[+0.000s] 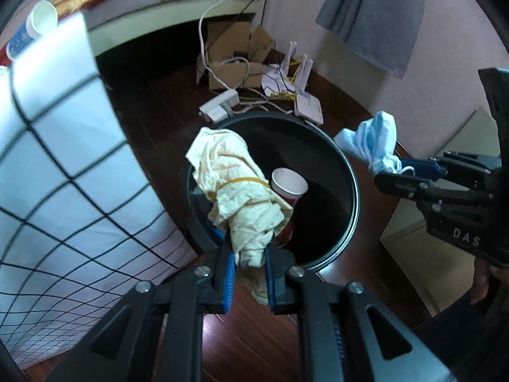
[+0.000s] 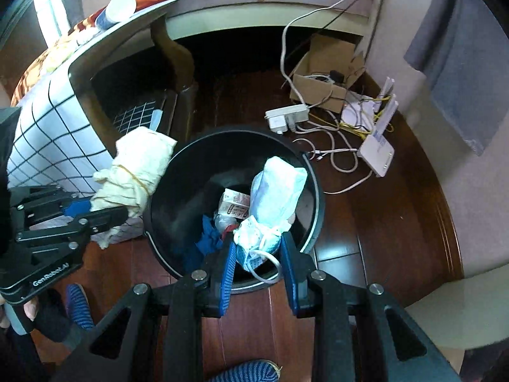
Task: Collect trash
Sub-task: 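Carry the beige bag and blue mask over the black trash bin with both tools, then open both grippers to drop the bag and mask into the bin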
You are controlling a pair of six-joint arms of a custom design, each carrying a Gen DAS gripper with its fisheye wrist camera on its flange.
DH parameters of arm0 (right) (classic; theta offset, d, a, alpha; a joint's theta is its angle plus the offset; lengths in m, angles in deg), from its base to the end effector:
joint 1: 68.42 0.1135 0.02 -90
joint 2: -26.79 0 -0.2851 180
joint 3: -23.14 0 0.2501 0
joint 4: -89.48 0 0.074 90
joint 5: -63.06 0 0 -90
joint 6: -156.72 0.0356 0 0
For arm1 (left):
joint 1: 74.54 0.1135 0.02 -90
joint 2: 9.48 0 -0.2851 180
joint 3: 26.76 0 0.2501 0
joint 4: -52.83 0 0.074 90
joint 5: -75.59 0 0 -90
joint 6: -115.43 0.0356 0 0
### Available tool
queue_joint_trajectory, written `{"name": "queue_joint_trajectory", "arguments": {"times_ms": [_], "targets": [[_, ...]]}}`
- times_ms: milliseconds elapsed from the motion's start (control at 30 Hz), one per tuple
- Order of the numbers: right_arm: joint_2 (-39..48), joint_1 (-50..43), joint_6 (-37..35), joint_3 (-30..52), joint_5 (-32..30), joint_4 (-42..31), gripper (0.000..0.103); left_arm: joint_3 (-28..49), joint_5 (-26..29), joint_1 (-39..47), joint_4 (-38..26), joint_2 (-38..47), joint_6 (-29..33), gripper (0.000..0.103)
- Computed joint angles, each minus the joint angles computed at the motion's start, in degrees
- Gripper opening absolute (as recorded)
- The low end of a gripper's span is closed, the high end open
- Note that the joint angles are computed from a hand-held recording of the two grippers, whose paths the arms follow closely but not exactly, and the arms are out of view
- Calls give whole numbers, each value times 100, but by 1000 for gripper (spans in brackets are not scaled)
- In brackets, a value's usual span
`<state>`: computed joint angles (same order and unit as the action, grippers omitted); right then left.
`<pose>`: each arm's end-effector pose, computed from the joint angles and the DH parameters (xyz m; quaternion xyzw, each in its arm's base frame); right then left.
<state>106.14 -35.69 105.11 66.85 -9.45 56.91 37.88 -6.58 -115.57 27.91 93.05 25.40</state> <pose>0.1830 0.1049 0.1477 0.0766 0.9680 -0.0128 0.2388 0.2451 -0.2197 0.1410 0.3546 0.9027 -0.1444 0.1963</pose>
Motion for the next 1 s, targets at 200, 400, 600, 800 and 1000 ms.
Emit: {"name": "queue_joint_trajectory", "arguments": {"times_ms": [200, 400, 600, 800, 1000], "targets": [[785, -101, -508, 78, -309, 610, 30, 236, 216, 58, 28, 430, -36, 17], [1795, 9, -700, 451, 512, 484, 103, 106, 413, 223, 331, 538, -338, 78], [1633, -292, -639, 169, 570, 423, 103, -69, 145, 293, 434, 473, -424, 96], [1424, -93, -327, 189, 782, 72, 103, -256, -307, 199, 538, 212, -458, 99], [1032, 257, -31, 358, 965, -437, 103, -509, -440, 244, 481, -271, -476, 99]]}}
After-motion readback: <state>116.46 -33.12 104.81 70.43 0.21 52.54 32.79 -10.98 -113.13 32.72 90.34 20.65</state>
